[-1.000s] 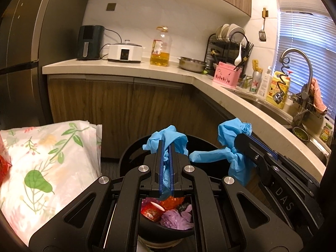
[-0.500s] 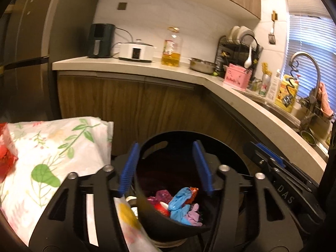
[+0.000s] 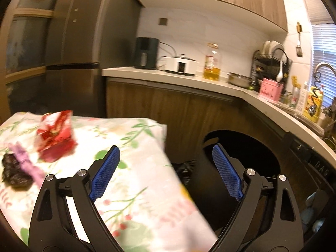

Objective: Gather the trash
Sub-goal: 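Move both tools back over the table toward the black bag and purple glove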

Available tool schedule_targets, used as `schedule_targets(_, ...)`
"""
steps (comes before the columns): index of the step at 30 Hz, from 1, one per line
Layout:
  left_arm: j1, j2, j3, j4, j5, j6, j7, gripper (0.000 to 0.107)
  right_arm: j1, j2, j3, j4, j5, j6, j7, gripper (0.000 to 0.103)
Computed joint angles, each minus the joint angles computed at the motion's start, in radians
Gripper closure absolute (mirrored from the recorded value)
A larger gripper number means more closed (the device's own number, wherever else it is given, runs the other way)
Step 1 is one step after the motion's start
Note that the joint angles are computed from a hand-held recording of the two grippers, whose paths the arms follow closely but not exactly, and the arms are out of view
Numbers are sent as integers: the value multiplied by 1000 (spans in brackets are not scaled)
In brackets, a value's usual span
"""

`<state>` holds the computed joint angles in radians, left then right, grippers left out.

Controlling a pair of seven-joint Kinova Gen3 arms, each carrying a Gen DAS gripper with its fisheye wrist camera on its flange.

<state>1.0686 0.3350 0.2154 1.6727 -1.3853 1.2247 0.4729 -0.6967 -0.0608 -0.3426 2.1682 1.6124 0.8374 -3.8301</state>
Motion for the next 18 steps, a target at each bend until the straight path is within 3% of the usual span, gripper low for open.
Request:
schedule_targets(7, 25, -42, 27, 59, 20, 100, 61, 19, -64, 16, -53, -14, -31, 110, -8, 22)
schedule_targets(18, 38, -91, 87, 129, 79, 274, 132, 19, -155, 68, -73, -47, 3, 169, -42, 22)
